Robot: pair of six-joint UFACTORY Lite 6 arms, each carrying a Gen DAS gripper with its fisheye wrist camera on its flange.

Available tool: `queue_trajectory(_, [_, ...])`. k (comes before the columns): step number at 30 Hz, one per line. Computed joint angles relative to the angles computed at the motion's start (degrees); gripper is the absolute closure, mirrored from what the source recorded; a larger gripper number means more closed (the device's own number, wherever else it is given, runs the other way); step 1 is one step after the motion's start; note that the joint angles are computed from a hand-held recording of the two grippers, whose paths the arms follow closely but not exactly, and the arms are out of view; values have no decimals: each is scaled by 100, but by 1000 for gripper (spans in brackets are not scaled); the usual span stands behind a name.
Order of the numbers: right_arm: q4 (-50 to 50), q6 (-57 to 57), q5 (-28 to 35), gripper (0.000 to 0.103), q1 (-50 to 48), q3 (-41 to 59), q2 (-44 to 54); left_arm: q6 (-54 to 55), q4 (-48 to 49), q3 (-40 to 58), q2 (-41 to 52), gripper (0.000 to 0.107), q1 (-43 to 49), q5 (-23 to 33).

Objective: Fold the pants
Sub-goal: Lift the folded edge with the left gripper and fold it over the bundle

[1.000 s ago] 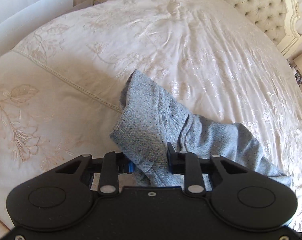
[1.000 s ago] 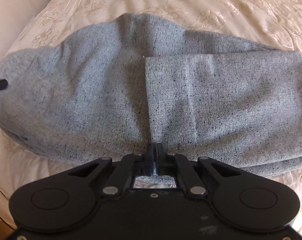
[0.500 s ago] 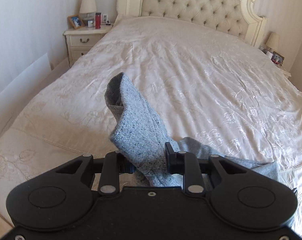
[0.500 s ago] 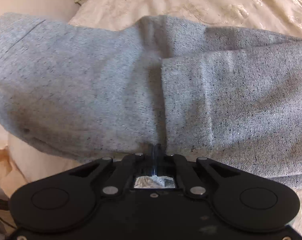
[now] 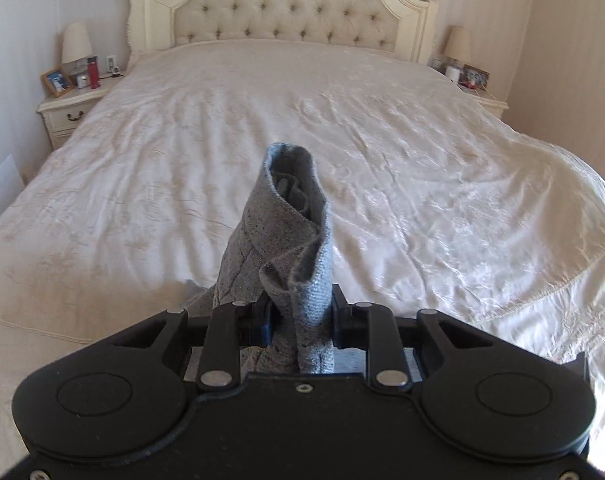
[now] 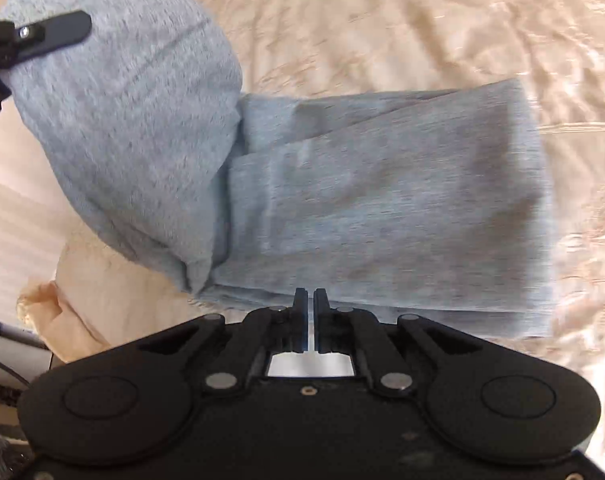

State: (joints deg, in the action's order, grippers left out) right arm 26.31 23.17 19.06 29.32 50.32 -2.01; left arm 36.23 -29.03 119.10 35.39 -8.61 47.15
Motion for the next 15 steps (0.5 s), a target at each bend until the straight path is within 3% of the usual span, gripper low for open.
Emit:
queue_trajectory(4, [-699,345,537,94,-848,-930,-1005,-515,329,-626,169,72,-856,-116])
queue_trajectory(8, [-1213,434,917,93,-1413,-1203,-1438,-975,574,-691,332,72,-1211,176])
queue_trajectory(13, [-2081,1082,988,85,-1574,-1110,-1549,-779,405,-573,281,72,-707,423])
queue_trajectory(15, [-2452,1418,836,74,-1523,-924,-1442,-1045,715,-72,701,72,-552,500])
